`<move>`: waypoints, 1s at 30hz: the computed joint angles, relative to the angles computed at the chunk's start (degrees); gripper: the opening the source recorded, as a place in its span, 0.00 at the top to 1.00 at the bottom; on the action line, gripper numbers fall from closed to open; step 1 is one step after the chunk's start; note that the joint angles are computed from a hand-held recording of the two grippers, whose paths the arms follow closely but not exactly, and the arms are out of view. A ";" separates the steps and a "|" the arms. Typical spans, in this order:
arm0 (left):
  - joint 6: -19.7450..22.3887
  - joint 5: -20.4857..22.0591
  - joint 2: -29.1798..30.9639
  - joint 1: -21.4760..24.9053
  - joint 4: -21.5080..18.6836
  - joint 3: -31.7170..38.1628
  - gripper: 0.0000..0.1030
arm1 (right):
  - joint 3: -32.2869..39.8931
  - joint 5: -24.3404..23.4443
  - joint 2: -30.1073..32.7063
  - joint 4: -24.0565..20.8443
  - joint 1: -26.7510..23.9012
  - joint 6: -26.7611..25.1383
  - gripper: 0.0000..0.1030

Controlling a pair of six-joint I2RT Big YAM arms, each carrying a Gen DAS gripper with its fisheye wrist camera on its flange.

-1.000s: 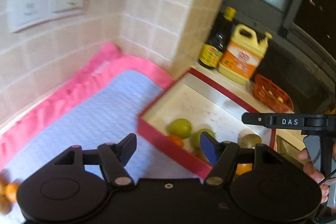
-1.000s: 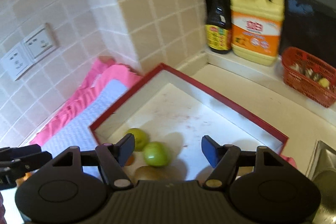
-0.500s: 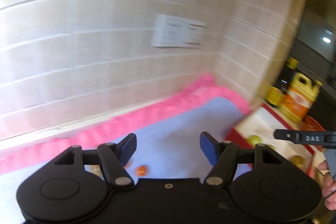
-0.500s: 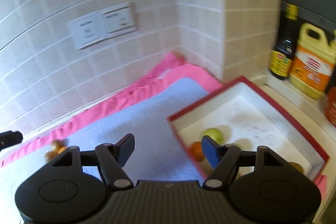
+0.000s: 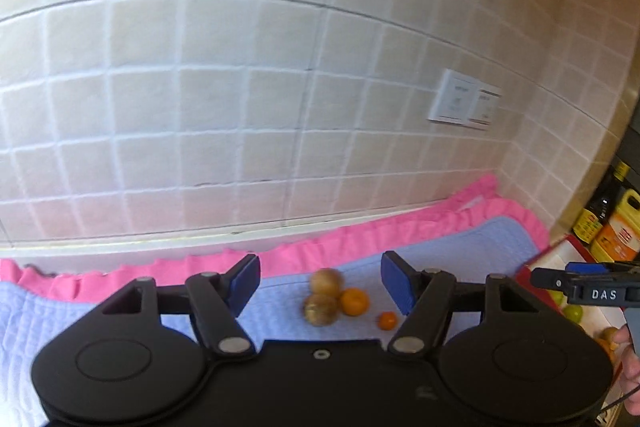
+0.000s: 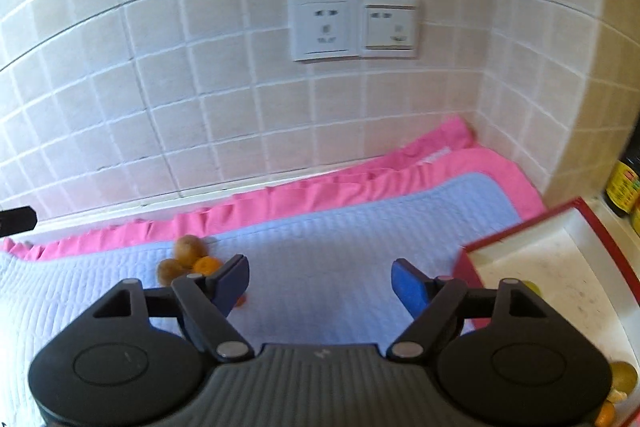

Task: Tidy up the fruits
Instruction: 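Move both open tools back over the fruit on the mat, then grasp a kiwi with the left tool while the right tool grasps a tangerine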

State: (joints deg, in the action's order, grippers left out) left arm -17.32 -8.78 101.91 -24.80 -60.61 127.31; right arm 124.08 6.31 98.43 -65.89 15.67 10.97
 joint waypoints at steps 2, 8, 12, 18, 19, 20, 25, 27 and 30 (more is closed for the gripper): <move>-0.15 0.73 0.07 0.95 0.30 -0.78 0.23 | 1.33 -0.80 1.52 -0.12 0.44 -0.28 0.22; 1.92 8.95 4.24 3.61 -0.90 -0.31 0.22 | 5.67 -5.91 7.66 -1.84 0.95 0.33 0.32; 6.05 13.45 8.99 4.27 -1.57 1.73 0.22 | 8.76 -10.65 11.98 -4.54 1.04 1.21 0.41; 10.40 17.42 18.73 4.79 -7.20 12.40 0.23 | 13.22 -13.28 18.38 -6.14 1.98 1.70 0.46; 11.70 17.11 20.40 4.71 -8.70 14.65 0.23 | 14.93 -13.53 19.79 -7.30 2.01 2.27 0.49; 13.16 16.98 21.91 4.65 -10.28 16.75 0.23 | 16.17 -13.94 20.82 -8.08 2.10 2.91 0.50; 17.44 16.32 24.43 4.20 -11.27 19.51 0.24 | 21.51 -11.00 24.57 -11.14 3.05 2.54 0.51; 17.91 16.94 25.63 4.18 -11.84 21.19 0.31 | 22.38 -11.02 25.33 -11.47 3.18 2.65 0.55; 18.59 16.47 27.80 4.09 -13.51 24.46 0.40 | 25.64 -11.30 27.48 -13.23 3.25 2.99 0.65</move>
State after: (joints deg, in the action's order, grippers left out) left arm 1.26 7.69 129.70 -20.71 -74.12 151.76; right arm 149.72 -4.99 125.91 -79.12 18.91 13.96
